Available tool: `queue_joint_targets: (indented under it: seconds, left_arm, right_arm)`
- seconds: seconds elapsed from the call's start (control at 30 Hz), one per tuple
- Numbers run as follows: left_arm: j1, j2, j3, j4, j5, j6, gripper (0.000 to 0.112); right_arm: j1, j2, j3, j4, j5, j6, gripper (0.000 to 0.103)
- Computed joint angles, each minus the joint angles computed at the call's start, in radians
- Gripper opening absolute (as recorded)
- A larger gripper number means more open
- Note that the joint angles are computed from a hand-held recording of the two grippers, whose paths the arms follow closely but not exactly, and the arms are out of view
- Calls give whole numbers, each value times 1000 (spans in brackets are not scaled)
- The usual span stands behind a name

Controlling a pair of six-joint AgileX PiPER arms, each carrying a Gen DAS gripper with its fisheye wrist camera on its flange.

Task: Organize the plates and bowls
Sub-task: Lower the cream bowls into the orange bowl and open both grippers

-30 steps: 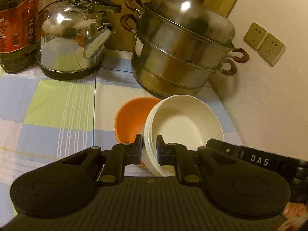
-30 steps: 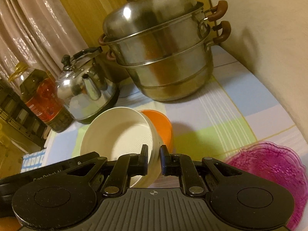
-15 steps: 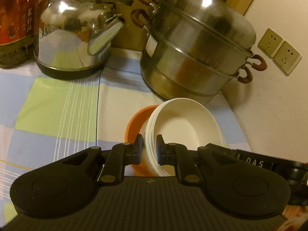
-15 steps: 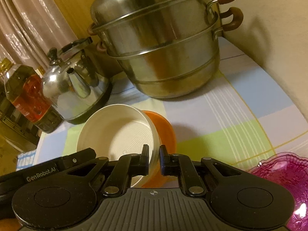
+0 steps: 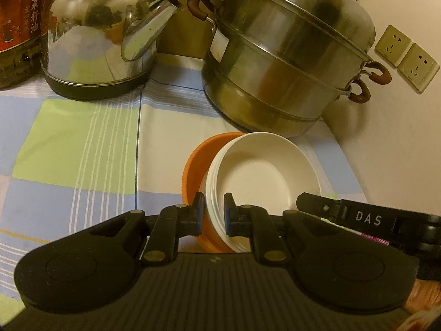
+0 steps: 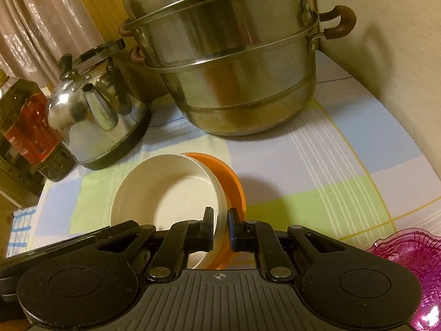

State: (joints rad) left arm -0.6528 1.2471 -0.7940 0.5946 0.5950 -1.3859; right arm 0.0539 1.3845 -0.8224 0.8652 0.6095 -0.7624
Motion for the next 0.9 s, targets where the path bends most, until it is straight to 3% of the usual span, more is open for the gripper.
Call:
queue_joint_targets:
  seconds: [0.53, 0.73, 0.9]
  left_arm:
    - [-7, 8, -4, 14, 9, -1, 12]
    - [-30, 31, -21, 41, 35, -7, 12]
    - [-46, 35, -33, 51, 62, -4, 17]
  right_arm:
    - [-2, -11, 16, 21, -11, -56, 11]
    - [41, -29, 34, -11, -73, -73, 11]
    - [14, -18, 35, 46, -48, -130, 13]
